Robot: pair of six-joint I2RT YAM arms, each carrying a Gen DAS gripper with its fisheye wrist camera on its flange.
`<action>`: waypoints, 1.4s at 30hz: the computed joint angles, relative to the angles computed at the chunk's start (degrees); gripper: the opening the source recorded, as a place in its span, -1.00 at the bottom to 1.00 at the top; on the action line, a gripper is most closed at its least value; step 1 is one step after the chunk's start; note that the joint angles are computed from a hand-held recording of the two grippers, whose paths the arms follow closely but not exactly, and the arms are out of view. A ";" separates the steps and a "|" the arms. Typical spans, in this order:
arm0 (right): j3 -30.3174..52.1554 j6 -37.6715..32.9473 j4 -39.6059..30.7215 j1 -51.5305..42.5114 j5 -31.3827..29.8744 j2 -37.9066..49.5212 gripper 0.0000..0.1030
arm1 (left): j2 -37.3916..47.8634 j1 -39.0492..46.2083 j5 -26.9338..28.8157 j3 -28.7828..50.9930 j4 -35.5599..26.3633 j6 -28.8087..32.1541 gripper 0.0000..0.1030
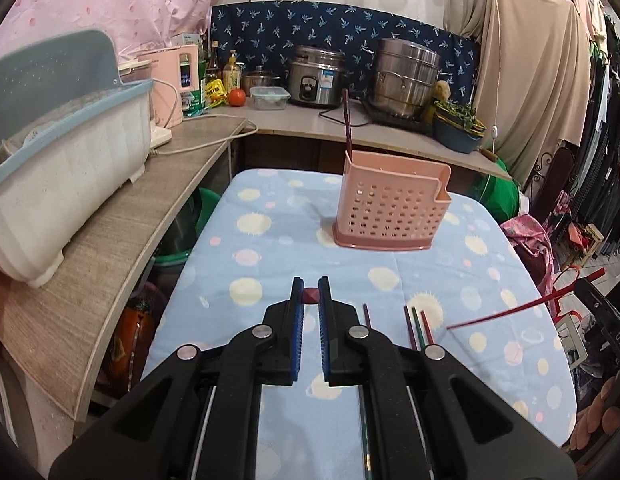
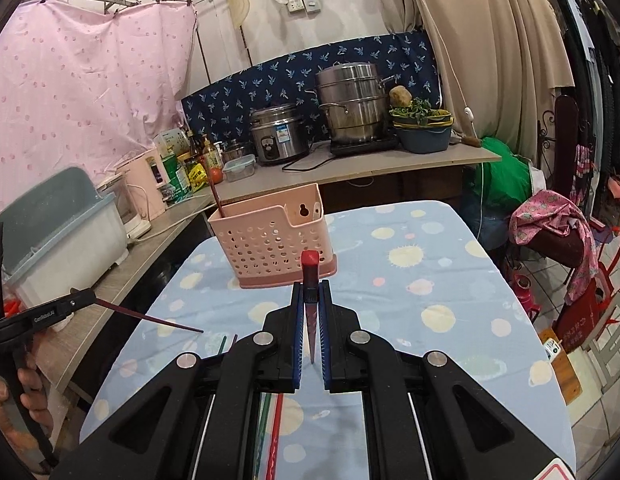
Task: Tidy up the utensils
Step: 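Carry both held chopsticks upright above the pink holder with both tools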
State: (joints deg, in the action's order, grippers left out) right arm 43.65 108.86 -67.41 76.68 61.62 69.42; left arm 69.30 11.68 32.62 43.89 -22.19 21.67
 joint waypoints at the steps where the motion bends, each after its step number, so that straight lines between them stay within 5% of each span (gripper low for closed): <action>1: -0.12 -1.33 0.56 -0.66 0.25 -0.80 -0.86 | 0.51 -0.47 -0.17 0.65 0.16 -0.45 -0.87; 15: -0.53 -31.46 16.89 -12.47 1.87 -13.08 -0.86 | 5.35 -6.20 -3.24 10.58 0.49 -5.13 -0.87; 21: -1.12 -54.85 34.51 -23.74 -3.13 -18.90 -0.86 | 7.25 -9.77 -3.73 18.91 -0.62 -9.13 -0.87; 27: 1.49 -70.89 48.77 -35.39 -10.71 -18.17 -0.86 | 9.98 -13.37 -4.64 28.72 0.94 -15.40 -0.87; 34: 5.69 -77.78 60.06 -47.93 -21.36 -11.48 -0.86 | 15.21 -18.66 -8.59 36.76 8.53 -22.61 -0.87; 42: 8.00 -77.49 66.75 -55.24 -30.91 -0.56 -0.86 | 25.57 -24.01 -14.62 42.59 10.03 -23.36 -0.87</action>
State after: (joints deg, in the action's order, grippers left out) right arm 51.65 31.37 -0.66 21.44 30.71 68.86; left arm 94.87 -12.32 17.99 86.48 -12.16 -1.69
